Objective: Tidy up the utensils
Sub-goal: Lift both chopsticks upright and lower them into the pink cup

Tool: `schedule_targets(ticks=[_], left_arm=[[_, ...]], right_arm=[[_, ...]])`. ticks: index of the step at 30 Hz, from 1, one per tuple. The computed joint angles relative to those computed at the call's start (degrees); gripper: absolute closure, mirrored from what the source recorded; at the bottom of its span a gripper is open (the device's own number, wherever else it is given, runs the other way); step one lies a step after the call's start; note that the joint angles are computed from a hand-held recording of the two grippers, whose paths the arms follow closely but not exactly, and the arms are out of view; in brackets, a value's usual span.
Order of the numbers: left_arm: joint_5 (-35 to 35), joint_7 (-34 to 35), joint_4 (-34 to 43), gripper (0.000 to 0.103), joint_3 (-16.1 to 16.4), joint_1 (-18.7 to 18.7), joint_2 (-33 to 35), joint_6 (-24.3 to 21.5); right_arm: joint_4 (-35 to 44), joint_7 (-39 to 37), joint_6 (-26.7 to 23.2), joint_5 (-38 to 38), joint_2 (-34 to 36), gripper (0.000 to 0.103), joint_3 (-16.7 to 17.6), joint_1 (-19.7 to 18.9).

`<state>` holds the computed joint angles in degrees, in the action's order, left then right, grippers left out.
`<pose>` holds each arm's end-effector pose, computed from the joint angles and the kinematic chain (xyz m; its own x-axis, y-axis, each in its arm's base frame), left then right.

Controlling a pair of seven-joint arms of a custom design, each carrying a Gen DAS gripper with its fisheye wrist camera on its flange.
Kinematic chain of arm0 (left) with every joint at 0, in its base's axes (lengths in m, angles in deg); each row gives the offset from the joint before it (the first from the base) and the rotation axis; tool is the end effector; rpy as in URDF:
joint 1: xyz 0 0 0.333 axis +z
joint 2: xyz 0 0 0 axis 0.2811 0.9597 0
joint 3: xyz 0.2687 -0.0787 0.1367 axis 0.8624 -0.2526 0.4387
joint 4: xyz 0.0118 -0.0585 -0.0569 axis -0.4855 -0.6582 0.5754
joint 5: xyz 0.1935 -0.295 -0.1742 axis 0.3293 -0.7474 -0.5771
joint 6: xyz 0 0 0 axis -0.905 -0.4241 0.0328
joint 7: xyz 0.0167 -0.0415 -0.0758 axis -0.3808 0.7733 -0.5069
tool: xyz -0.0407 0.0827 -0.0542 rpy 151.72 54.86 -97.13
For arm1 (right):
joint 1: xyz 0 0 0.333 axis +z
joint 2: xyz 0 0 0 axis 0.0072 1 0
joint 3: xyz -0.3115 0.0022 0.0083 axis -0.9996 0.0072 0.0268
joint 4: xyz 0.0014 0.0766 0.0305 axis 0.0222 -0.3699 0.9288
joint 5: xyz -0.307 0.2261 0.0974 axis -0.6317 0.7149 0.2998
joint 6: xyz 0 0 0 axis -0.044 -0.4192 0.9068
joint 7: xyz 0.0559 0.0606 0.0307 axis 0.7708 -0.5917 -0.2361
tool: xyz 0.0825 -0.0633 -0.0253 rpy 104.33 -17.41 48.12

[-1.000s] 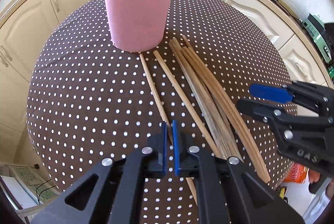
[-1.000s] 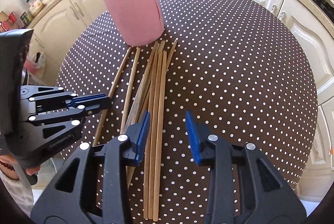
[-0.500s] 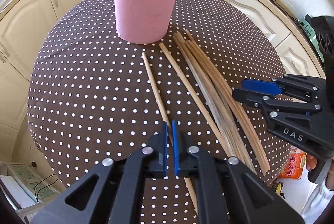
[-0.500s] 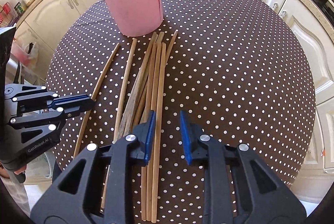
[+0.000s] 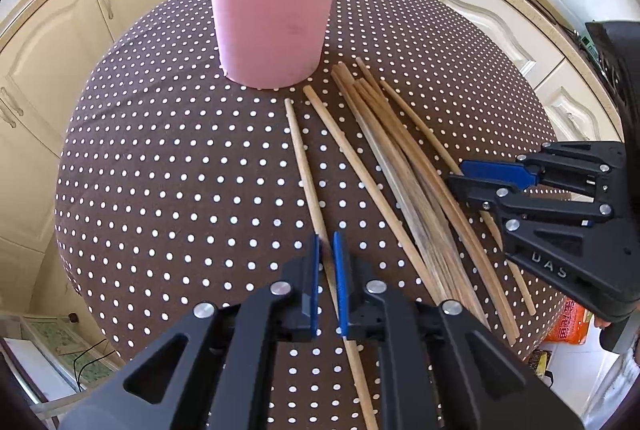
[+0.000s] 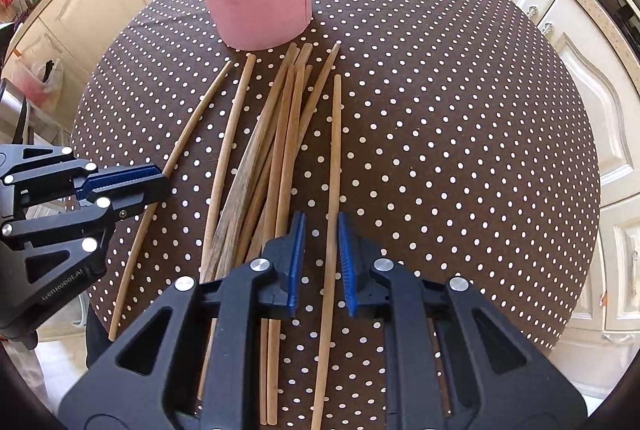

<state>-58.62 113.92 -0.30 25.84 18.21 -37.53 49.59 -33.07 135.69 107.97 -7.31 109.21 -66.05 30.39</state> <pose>0.6995 -0.1319 0.4857 -0.7172 -0.6758 0.1701 -0.6813 0.6286 -0.3752 0.5954 0.3577 0.5060 -0.1002 -0.9944 -0.0340 -0.9412 0.1058 -0.3208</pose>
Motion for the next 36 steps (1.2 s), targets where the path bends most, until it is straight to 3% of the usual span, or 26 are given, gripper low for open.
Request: schedule_targets(ticks=[7,16,29,36], left_arm=[[1.3,-1.4,2.5,0.094,0.2,-0.5,1.4,-2.3],[-1.6,0.0,-0.8,0.098,-0.4,1.0,-0.2,1.0],[-18.7,12.3,-7.7,0.098,-1.7,4.9,-7.8,6.7],[-28.2,16.0,-7.4,0.098,-1.1,5.1,-9.1,9.7]], right_arm=[[2.8,-2.4,-1.3,2.5,1.6,0.097,-0.3,-1.5],[-9.0,-0.1,9.0,3.0,-4.9,0.097,-0.3,-2.8],[-23.7,3.4,24.3,0.3,-17.8,0.098,2.0,-6.5],[-28.2,4.5,31.8,-1.8,-22.2,0.098,3.4,-9.1]])
